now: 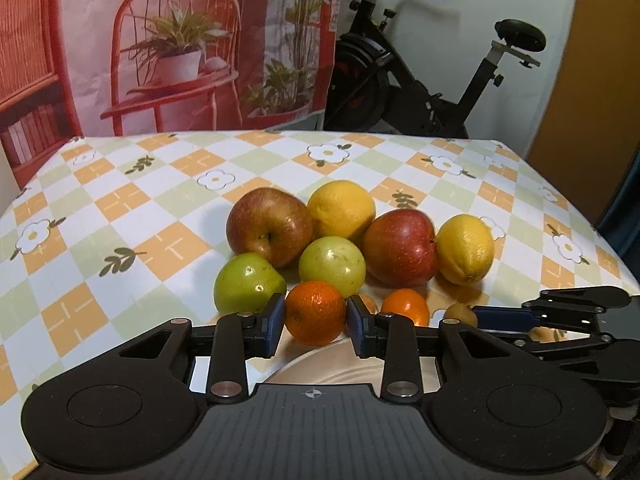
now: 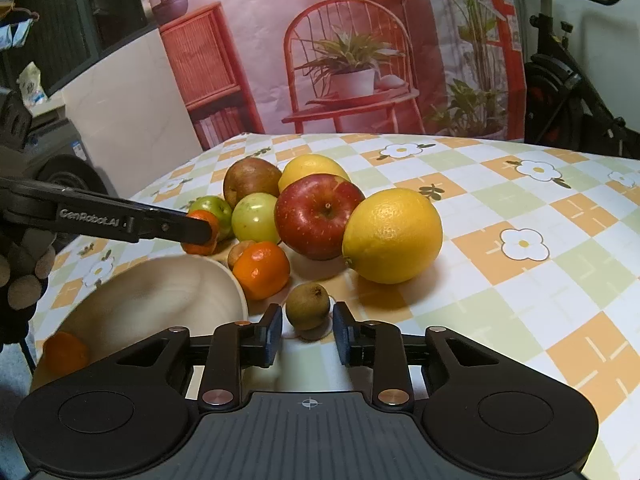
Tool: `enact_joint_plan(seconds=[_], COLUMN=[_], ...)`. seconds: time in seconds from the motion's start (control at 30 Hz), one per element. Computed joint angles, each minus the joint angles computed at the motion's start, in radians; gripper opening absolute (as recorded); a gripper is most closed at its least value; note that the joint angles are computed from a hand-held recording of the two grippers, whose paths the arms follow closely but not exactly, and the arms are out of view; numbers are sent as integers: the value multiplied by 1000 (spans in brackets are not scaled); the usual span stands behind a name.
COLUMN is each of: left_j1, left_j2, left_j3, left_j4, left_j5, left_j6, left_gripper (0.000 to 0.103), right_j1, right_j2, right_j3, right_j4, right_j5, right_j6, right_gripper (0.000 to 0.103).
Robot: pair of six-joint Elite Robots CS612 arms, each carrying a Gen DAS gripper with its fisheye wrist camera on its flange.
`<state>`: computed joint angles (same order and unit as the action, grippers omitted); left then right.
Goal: Organize fruits
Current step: 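Carry the kiwi in the right tool over the plate while the left tool carries the orange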
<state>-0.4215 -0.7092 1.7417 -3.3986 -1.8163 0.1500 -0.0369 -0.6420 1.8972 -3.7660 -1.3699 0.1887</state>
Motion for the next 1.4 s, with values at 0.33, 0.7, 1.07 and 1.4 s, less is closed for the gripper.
enact_joint_plan(seconds=[0.33, 0.7, 1.07, 1.4], left_j1=[10, 23, 27, 32], left_j2=[-16, -30, -47, -57], left_j3=[33, 60, 90, 111], left_j4=[-47, -59, -70, -83], left_j5=[-47, -39, -32, -36], left_j6=[3, -17, -1, 5], left_gripper=[36, 36, 36, 36], right_j1=[-3, -2, -2, 2], right_j2=[-3, -2, -3, -22], right_j3=[-9, -5, 12, 50], right_j4=[26, 16, -48, -97], right_j5=[1, -9, -25, -21], right_j6=[25, 22, 51, 82], right_gripper=[24, 23, 23, 23])
